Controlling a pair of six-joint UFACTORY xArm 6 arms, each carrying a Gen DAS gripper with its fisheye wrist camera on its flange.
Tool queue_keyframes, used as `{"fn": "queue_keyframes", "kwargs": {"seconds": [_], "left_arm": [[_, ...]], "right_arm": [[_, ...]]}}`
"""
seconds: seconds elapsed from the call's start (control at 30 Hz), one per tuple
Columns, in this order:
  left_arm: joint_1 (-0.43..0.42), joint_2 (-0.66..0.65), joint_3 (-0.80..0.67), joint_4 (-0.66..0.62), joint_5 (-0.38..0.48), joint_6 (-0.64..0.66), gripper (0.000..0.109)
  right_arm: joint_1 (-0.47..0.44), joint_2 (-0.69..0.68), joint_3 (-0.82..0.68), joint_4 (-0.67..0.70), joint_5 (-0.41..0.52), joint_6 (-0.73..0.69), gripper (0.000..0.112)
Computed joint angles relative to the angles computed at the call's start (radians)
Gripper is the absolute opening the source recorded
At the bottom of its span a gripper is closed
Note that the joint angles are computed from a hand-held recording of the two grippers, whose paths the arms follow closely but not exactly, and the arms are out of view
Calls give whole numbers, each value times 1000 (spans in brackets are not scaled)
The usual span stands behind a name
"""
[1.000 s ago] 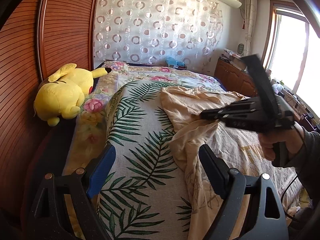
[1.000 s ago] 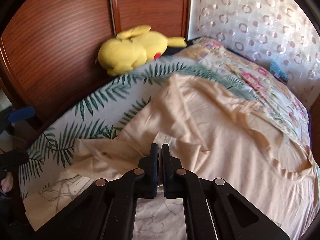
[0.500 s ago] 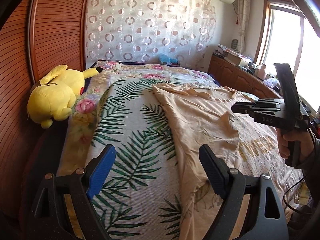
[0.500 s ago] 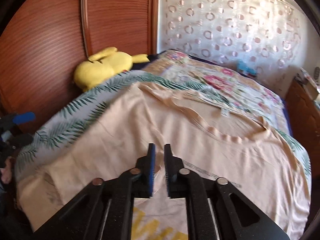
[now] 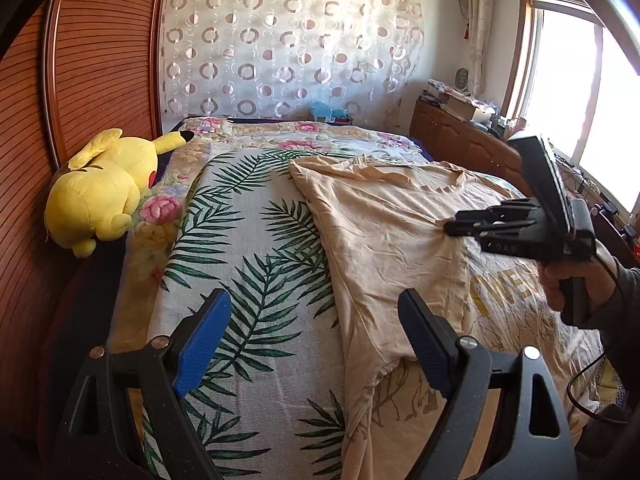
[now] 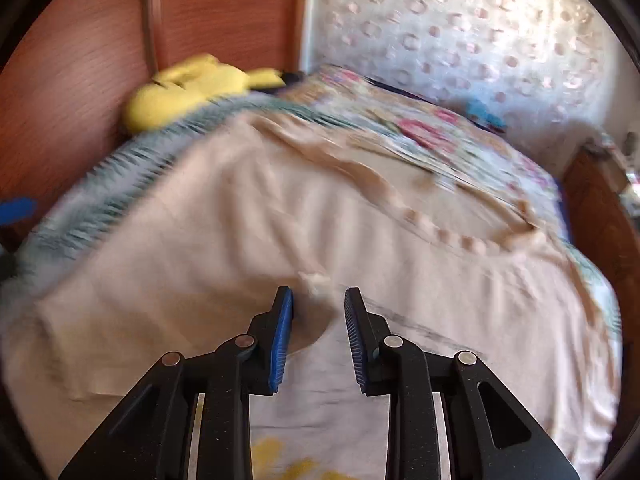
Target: Fold small clothes
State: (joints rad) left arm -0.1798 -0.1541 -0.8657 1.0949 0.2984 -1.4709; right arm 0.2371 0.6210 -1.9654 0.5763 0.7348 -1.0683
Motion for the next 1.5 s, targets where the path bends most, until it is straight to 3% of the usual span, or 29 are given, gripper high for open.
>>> {"fn": "queue_keyframes", "kwargs": {"seconds": [0.13, 0.43, 0.7, 0.83, 0.9, 1.03, 1.13, 1.23, 1.33, 1.5], "left_arm": [[8, 27, -27, -23, -3, 45, 86], [39, 132, -147, -187, -28, 288, 86], [64, 236, -265, -337, -23, 473, 85], [75, 289, -306, -456, -47, 581, 76], [82, 321, -338, -481, -47, 606, 64], [89, 388, -415, -580, -25, 694, 53], [89, 448, -500, -611, 35, 742, 52], [95, 505, -575, -701, 66, 824, 52], [102, 555, -648, -728, 107, 846, 52], [103, 621, -740, -798, 148, 906, 52]], "right_arm": [[-45, -11, -16, 41, 16, -17, 28], [-171, -60, 43, 152, 58, -140, 30], [-281, -48, 22, 95, 87, -96, 31], [-310, -32, -8, 53, 128, -63, 31], [-324, -34, -10, 78, 147, -81, 33], [-337, -38, 3, 96, 128, -66, 55], [-351, -26, -28, 103, 185, -52, 67], [-332, -36, -8, 69, 133, -37, 75], [-333, 10, -86, 59, 179, 8, 78], [-314, 11, -83, 44, 161, 27, 79]]}}
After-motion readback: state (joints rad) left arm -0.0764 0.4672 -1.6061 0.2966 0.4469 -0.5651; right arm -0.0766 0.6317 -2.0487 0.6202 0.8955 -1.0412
